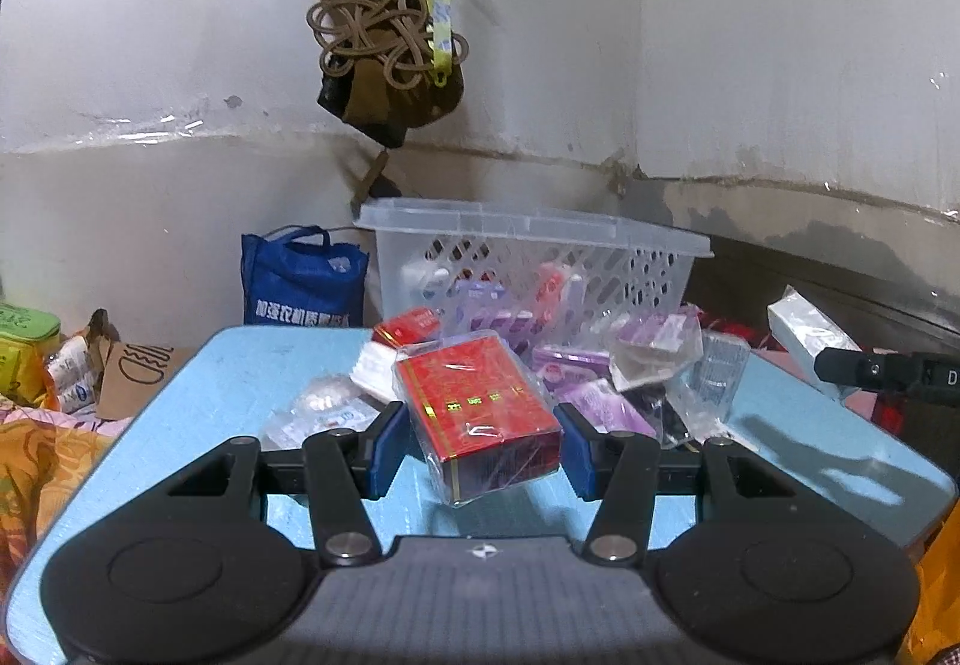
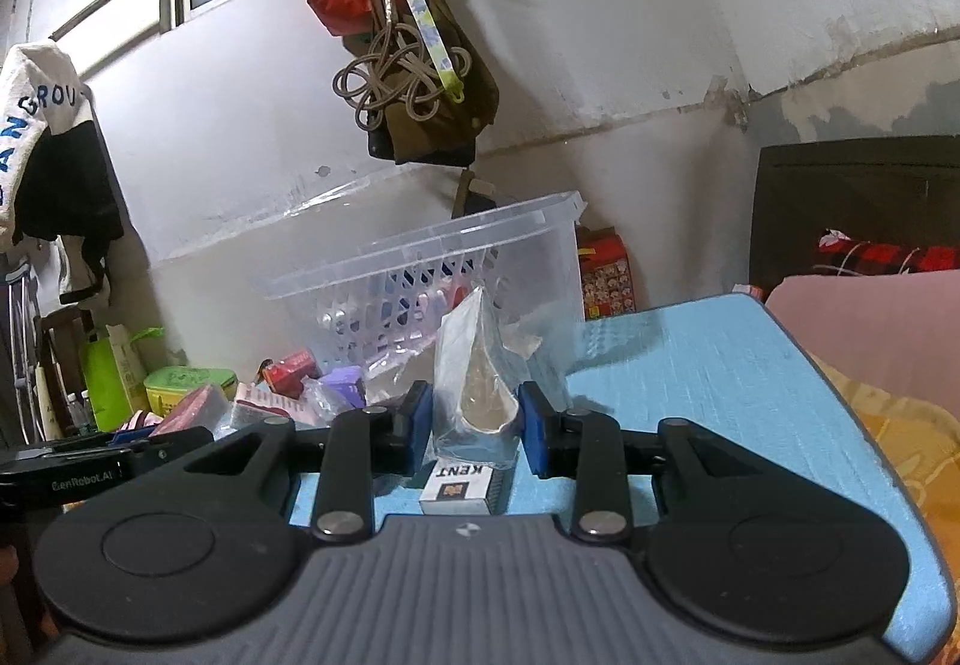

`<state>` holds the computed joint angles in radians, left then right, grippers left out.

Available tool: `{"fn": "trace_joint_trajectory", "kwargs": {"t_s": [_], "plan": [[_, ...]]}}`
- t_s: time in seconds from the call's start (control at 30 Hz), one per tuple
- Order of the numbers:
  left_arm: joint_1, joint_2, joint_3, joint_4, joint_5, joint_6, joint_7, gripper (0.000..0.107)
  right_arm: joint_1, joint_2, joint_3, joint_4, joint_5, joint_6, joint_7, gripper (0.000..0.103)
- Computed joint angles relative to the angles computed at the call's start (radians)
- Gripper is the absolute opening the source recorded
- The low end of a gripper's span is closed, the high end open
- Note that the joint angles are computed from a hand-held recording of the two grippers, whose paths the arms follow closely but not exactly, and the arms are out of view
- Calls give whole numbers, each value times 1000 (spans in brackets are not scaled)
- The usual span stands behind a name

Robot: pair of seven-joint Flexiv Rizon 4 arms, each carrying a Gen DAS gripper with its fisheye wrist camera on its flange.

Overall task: Organize objects
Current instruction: 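Carry both items into the clear basket and open both grippers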

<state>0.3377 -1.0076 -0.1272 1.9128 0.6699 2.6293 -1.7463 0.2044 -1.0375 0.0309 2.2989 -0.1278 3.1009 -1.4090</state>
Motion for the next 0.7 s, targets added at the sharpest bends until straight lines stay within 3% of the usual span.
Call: {"fn": "trace_joint_trajectory", "kwargs": {"t_s": [0.53, 0.6, 0.7], "plan": [[25, 83, -30, -80, 73, -60, -100, 56, -2, 92, -11, -24, -25, -48, -20, 35], [31, 104, -55, -136, 110, -105, -150, 56, -1, 117, -16, -42, -32, -78, -24, 35], [42, 143, -120, -270, 222, -261, -295, 56, -1, 171, -28, -93, -63, -182, -21, 35]]}}
